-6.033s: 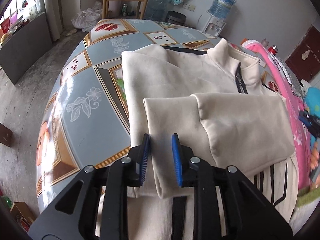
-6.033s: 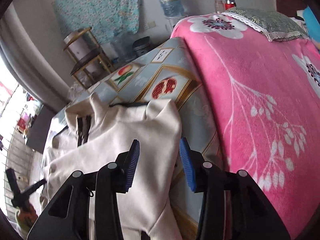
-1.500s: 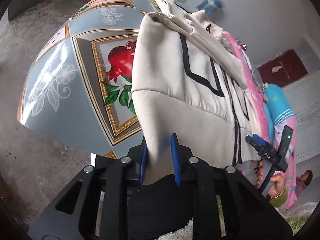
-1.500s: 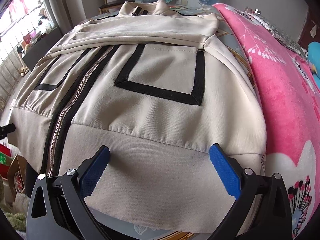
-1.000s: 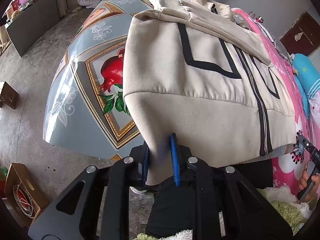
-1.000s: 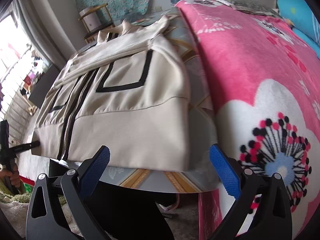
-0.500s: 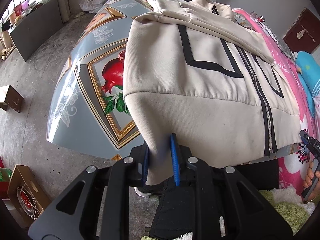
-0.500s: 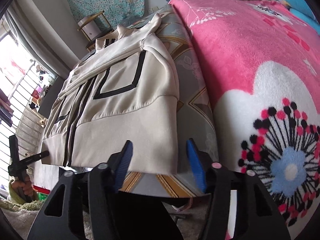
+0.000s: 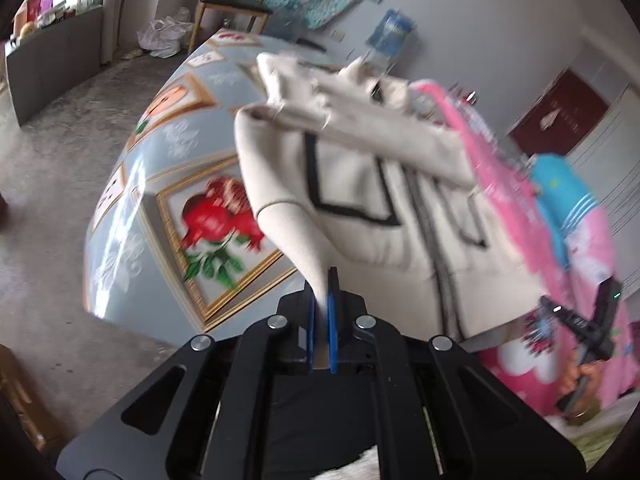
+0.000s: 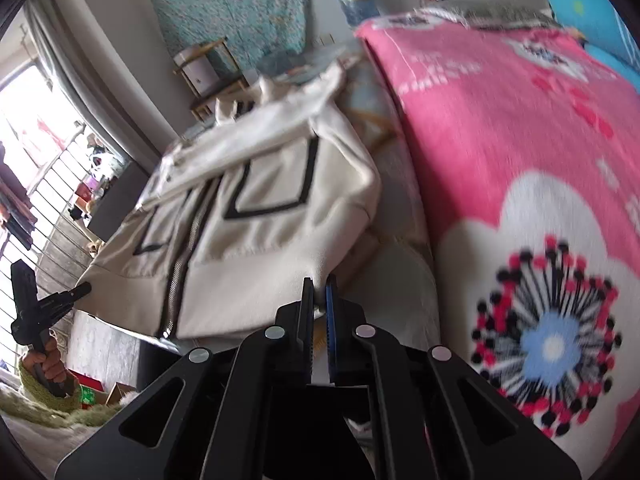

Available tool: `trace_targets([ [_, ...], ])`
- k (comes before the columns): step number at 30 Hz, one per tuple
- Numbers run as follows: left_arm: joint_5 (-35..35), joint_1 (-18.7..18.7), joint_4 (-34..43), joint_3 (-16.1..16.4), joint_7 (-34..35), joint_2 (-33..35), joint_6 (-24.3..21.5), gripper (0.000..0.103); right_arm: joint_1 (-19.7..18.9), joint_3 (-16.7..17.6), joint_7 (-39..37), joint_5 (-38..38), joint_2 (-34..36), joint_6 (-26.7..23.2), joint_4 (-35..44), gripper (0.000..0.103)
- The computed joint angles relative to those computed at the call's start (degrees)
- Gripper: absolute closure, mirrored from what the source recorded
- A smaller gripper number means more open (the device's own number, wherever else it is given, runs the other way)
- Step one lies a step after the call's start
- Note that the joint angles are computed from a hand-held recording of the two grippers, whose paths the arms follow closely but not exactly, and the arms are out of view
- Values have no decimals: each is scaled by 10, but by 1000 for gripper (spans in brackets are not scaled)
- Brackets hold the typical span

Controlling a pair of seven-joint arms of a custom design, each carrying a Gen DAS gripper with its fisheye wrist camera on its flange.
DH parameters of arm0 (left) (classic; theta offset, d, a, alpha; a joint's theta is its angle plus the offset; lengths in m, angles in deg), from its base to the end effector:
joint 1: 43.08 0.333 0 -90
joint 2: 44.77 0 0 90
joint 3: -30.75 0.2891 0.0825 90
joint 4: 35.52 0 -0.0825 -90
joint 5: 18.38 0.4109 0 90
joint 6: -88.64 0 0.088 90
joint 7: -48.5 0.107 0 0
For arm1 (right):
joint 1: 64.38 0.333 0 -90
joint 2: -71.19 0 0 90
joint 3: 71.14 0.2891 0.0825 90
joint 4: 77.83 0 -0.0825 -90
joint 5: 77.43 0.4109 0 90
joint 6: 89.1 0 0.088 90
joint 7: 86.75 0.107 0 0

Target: Fold large clothes

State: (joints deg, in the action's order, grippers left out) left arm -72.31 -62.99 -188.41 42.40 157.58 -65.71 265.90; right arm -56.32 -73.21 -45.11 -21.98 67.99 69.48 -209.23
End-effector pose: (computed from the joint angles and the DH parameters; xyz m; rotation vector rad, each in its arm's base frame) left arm 0.4554 -0.0013 0.3731 -2.3030 1.4216 -1.1182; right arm 0.5594 0.0232 0.3745 -1.8113 1.6000 -0.2578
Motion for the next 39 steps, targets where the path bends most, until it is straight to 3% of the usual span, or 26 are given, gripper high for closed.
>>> trace_targets([
  [2,-76,-72,27,73,79,-1,11,98,4,3,-11,9,5,5,21,97],
  [5,-177,-114,89,128,178,25,-13,99,5,9,-24,24,34,7,73,98],
  [12,-140,-41,250,116,129,179,-99,98,-18,47,12,9,169,8,260,98],
  [16,-94,2,338,105,65,273,-135,96,-24,49,130,-67,289,-19,405,97],
  [18,-82,25,383,98,37,325,-159,90,-29,44,199,-104,364,-63,498,97],
  [20,-63,45,415,92,1,363,-190,88,-28,34,268,-148,424,-107,576,88],
  [22,-29,53,423,88,-39,378,-195,88,-17,17,328,-199,456,-125,616,68],
  [25,-54,77,395,56,-1,357,-169,82,-45,54,307,-192,427,-90,565,49],
  [27,12,63,350,62,-44,329,-112,67,-64,78,290,-187,400,-63,521,44],
  [30,67,66,284,60,-78,276,-67,66,-86,98,286,-191,352,-38,452,43],
  [32,49,81,242,45,-63,236,-52,66,-108,119,261,-163,310,-30,393,42],
  [34,-86,97,223,22,44,205,-69,60,-118,124,246,-139,276,-38,343,37],
  [36,-182,109,213,11,113,193,-120,52,-110,113,254,-134,247,-49,301,36],
  [39,-237,128,213,-8,133,208,-186,52,-106,106,252,-108,233,-74,272,36],
])
